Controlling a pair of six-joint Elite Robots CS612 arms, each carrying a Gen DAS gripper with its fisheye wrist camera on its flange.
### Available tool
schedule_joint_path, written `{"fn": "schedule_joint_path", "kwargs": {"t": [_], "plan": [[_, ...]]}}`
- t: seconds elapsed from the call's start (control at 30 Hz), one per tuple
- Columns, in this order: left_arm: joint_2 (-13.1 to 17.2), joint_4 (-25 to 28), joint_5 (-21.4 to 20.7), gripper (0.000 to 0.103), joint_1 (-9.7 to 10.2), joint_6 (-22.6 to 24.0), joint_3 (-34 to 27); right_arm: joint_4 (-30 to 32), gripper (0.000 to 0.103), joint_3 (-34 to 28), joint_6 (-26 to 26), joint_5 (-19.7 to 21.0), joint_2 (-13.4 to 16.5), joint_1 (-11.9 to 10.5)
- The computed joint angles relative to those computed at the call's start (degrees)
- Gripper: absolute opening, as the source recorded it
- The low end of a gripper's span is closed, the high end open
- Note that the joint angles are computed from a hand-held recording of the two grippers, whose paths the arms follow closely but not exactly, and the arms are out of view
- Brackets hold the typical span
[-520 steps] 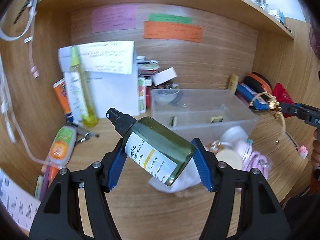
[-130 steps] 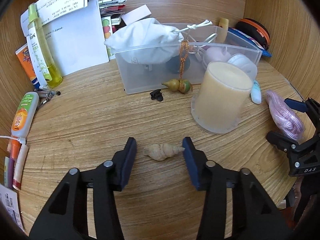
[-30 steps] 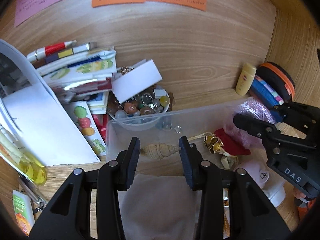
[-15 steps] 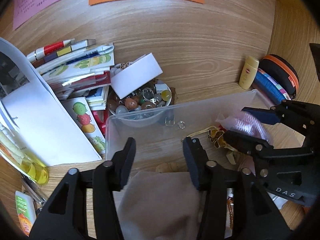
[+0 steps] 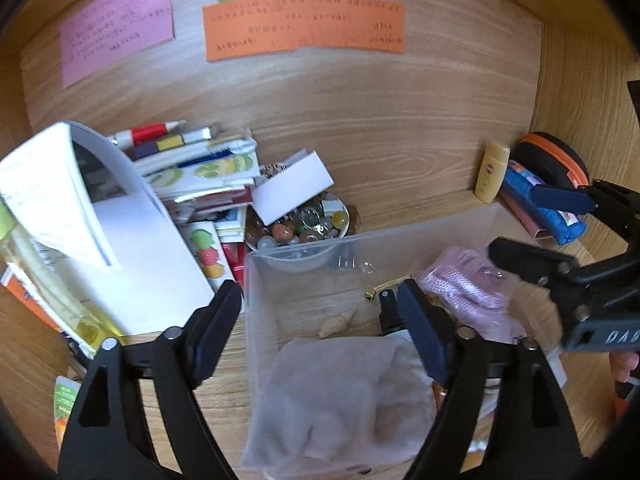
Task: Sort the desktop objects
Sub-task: 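Open both grippers to release the rope bundle and seashell into the box, then grasp the beige cylindrical cup with the left gripper while the right grasps the white round jar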
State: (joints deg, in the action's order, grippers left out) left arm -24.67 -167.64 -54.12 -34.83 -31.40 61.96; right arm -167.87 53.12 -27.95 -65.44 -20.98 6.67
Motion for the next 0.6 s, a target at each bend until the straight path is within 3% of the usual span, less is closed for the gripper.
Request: {"fn": "schedule_joint_path", "kwargs": {"t": [0.2,0.27,0.6], "plan": [[-1.7,-3.5,3.0,0.092,-1.1,0.8,3.2,-4.3,0.085,4.5,1.7,1.4,-2.5,-1.0],[-2.3,-4.4,3.8,0.094,-1.47,0.6,4.6,-5.8,0.091,6.1,2.3,1.7,-3.3,-1.3],[-4.8,-6.1,5.6,0.095,-3.19,-1.1,10.5,-14.9,0.096,14.3,1.9,1.3,-6.4,-2.8]]}}
